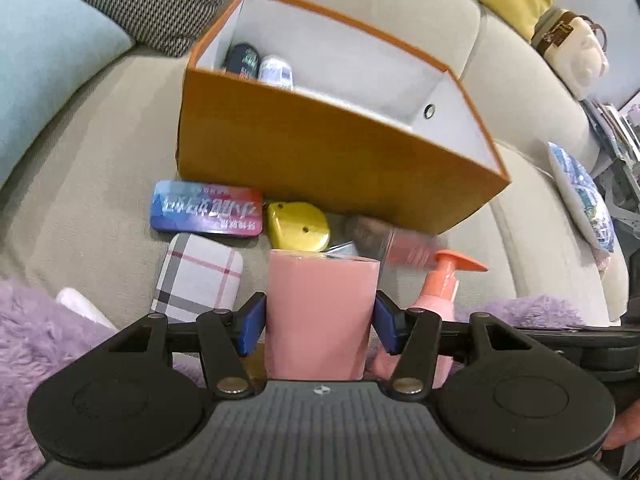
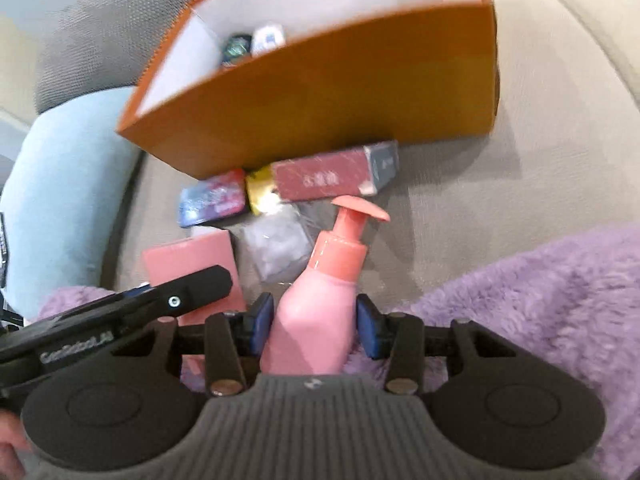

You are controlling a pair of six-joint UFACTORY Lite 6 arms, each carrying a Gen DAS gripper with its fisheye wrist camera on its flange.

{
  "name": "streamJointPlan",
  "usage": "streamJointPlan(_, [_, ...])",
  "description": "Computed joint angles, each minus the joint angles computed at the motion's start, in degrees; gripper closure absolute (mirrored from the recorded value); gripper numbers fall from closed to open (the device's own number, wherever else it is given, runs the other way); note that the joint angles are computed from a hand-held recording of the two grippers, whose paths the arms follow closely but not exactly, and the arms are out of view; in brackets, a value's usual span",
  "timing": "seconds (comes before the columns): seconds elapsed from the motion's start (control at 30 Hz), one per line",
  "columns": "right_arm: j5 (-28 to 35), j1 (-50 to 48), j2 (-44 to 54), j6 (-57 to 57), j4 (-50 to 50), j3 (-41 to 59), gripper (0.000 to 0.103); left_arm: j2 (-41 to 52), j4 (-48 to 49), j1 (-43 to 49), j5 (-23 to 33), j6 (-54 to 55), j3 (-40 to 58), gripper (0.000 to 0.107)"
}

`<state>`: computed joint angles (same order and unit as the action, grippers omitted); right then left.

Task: Organize rigid objects
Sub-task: 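Carry the pink container and pink pump bottle with both tools into the orange box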

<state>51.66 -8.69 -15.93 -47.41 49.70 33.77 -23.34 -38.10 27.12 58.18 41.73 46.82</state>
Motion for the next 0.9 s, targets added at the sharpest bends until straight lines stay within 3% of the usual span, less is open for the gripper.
streamJointPlan(0.23, [6.02, -4.76, -7.01, -2.84, -0.78, 2.74, 0.057, -0.76, 1.08, -0.58, 3.82, -3.58, 6.93, 0.043])
streamJointPlan(0.43, [8.48, -6.13, -3.21, -6.45, 0.56, 10.97, 0.057, 4.75, -0.05, -2.38, 4.74, -5.05, 18.33, 0.043])
streamJointPlan(0.63, [5.01, -1.93, 4.91, -7.05, 2.15, 23.42, 0.057, 17.91, -0.93, -5.74, 4.51, -7.6, 36.06, 0.043])
streamJointPlan(0.9, [-0.05, 6.1, 26.16, -3.68, -3.35, 47.0, 0.057, 42.05, 3.54, -11.62, 7.23, -14.17, 61.91, 0.043])
